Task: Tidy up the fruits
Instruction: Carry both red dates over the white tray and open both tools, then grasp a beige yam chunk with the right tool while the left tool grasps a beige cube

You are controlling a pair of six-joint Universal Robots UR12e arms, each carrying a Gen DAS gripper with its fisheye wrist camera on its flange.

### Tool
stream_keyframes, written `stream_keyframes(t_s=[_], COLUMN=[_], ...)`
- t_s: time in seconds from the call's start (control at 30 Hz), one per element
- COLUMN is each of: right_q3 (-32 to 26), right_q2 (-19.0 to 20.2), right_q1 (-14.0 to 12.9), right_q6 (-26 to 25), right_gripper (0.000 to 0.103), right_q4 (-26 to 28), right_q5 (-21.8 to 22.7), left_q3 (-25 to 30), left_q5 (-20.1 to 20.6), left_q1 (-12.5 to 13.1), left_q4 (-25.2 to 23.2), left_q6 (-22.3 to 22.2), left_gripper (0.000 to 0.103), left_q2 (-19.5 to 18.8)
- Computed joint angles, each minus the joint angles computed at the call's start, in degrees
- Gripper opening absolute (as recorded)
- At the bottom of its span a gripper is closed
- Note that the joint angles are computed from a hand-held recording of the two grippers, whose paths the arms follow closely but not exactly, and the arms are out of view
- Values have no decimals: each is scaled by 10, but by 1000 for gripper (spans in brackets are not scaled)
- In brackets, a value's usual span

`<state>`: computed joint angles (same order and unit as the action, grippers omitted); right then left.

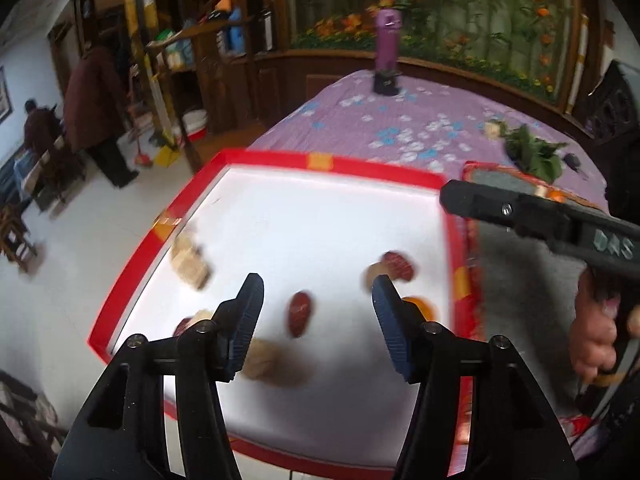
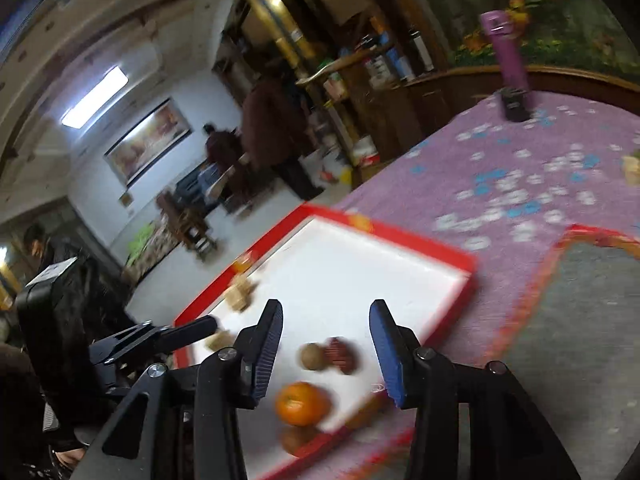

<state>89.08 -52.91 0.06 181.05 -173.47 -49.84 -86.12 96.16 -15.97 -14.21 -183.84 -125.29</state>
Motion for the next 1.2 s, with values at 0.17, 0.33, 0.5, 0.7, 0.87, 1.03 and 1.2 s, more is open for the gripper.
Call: stream_keyframes(t_s=[0.17,0.33,0.5,0.7,0.87,1.03,1.2], right_q3=[25,48,49,29,9,13,45], right_q2=[-17,-32,-30,-14,-2,-8,-39], right_q1=[-34,-66,-80,-69,-67,-72,-97], right_q6=[35,36,40,26,27,13,23], right_gripper=[43,44,44,44,33,26,25], right_q4=[4,31,47,47,53,67,109], right_q5=[-45,-105,-154,-204,-223,-223,-162], left_q3=[23,59,90,114,131,167,221], left_q5=[-30,-68,-90,-92,-94,-84,-93], left_q1=[-16,-29,-38,-47,-53,-63,-70], left_q4=[-15,-52,-75,-82,-92,-114,-140], left_q6=[32,56,65,75,80,87,109], left_gripper=[57,57,57,57,57,57,57], left_q2=[-10,-27,-40,-48,-56,-74,-104])
